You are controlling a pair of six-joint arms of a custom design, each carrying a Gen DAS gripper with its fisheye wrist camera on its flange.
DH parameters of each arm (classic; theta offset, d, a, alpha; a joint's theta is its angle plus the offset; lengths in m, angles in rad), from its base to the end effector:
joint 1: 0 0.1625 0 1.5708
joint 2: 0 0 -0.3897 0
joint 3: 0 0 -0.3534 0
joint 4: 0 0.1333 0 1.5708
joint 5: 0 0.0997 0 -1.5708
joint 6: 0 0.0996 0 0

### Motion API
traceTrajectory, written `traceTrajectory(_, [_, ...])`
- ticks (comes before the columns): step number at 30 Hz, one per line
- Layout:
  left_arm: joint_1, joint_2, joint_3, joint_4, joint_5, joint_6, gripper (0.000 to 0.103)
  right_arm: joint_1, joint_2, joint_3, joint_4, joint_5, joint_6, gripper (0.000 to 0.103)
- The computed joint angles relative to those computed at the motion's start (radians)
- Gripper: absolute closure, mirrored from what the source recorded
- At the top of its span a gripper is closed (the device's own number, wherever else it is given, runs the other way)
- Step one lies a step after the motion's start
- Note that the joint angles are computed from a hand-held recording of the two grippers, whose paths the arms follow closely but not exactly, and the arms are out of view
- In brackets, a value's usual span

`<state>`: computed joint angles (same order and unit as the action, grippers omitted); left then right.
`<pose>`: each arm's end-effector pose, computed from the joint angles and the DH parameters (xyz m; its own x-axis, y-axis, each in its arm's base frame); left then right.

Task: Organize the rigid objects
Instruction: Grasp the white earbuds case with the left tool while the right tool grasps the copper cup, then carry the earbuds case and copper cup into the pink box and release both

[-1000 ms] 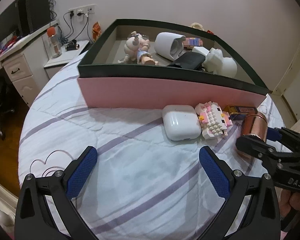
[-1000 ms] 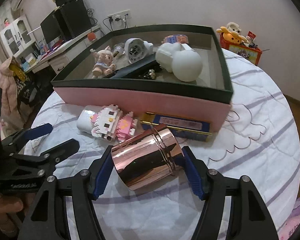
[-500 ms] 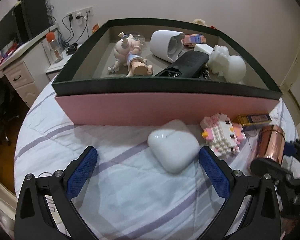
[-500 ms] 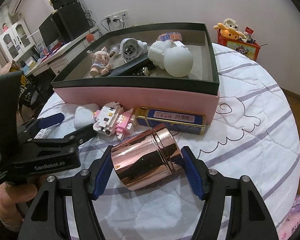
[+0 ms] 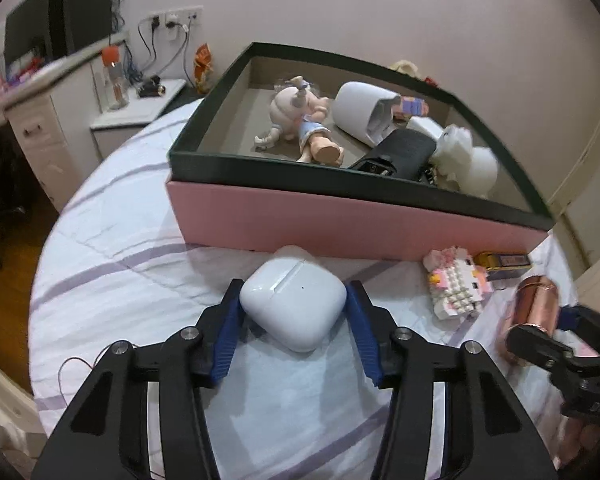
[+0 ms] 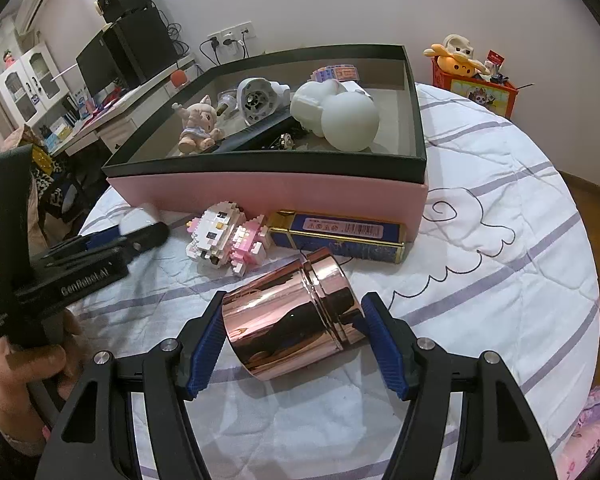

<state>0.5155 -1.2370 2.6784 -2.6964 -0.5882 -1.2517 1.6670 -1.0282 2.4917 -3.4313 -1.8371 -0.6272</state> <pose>-0.1117 -0.3117 0.0967 -0.8006 -0.2535 -0.5430 0.2132 0.7263 -0.6534 0.1420 -0.3562 0.0948 -0.7334 -0.5318 0.4234 -0.6410 0.7483 -0.1706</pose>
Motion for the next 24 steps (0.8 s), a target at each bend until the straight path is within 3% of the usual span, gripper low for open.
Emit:
traceTrajectory(9, [-0.068, -0.066, 0.030, 0.114, -0.015, -0.091, 0.052, -0.002, -0.013, 0.010, 0.003, 0.004, 0.005, 0.035])
traceTrajectory(16, [-0.148, -0.174, 0.032, 0.307, -0.022, -0.198, 0.052, -0.002, -0.040, 0.019, 0.023, 0.019, 0.012, 0.036])
traceTrajectory(24, [-0.205, -0.291, -0.005, 0.500, 0.004, -0.239, 0.052, 0.017, -0.113, 0.028, 0.077, 0.055, 0.024, 0.036])
